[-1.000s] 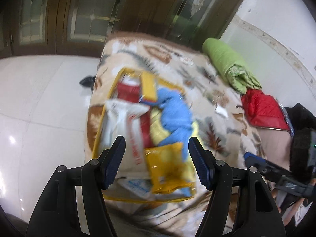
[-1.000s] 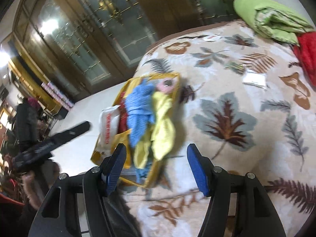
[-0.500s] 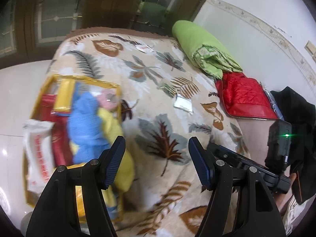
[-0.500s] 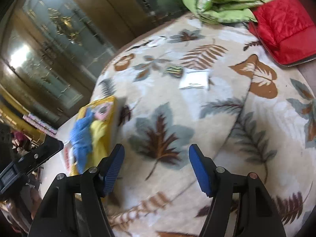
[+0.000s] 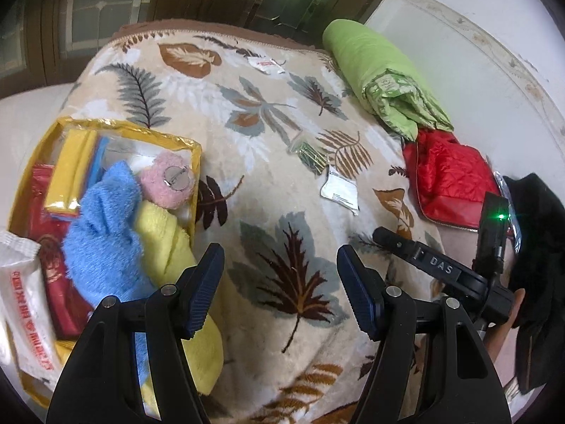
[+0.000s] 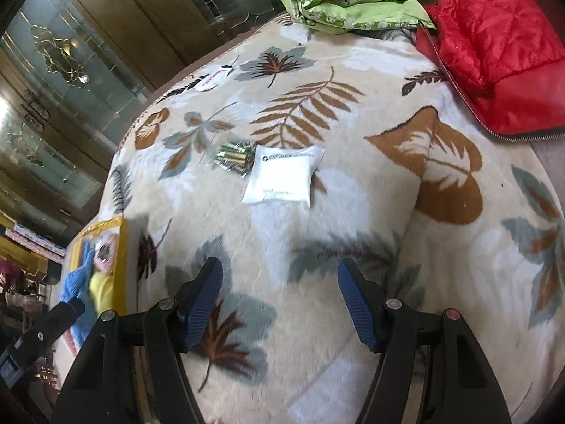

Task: Organize soft objects
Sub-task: 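Move both tools back toward the white sachet and green item bag, then grasp the small green item bag with left tool while right tool grasps the white sachet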

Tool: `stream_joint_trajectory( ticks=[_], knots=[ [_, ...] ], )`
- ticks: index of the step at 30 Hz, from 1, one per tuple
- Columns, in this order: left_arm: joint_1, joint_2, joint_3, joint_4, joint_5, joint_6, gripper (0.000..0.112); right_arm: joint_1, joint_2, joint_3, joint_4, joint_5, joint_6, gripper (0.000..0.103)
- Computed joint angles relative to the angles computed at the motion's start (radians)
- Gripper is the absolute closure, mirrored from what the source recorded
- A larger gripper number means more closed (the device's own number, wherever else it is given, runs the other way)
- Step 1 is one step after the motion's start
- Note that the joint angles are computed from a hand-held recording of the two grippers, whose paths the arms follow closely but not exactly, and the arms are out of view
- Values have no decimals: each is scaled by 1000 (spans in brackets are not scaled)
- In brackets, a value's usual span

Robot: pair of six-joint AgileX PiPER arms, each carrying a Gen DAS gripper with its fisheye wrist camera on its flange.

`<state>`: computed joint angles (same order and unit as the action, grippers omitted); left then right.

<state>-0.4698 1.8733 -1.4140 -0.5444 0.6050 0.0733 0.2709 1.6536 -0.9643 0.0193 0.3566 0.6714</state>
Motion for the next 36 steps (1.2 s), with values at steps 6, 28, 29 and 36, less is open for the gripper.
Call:
stream_joint_trajectory(
  ticks=[6, 28, 29, 36],
  knots=[
    [7, 77, -94, 7, 45, -25, 45, -12, 90, -99, -42, 22, 2, 35],
    [42, 169, -202, -26, 102, -31, 45, 27, 406, -475, -346, 271, 198, 55],
    [40, 177, -217, -19, 111, -41, 45, 26, 404, -475, -347, 273, 197, 59],
    [15, 248, -344, 20, 165, -111, 45, -17, 344, -403, -265, 187, 110, 84]
  ],
)
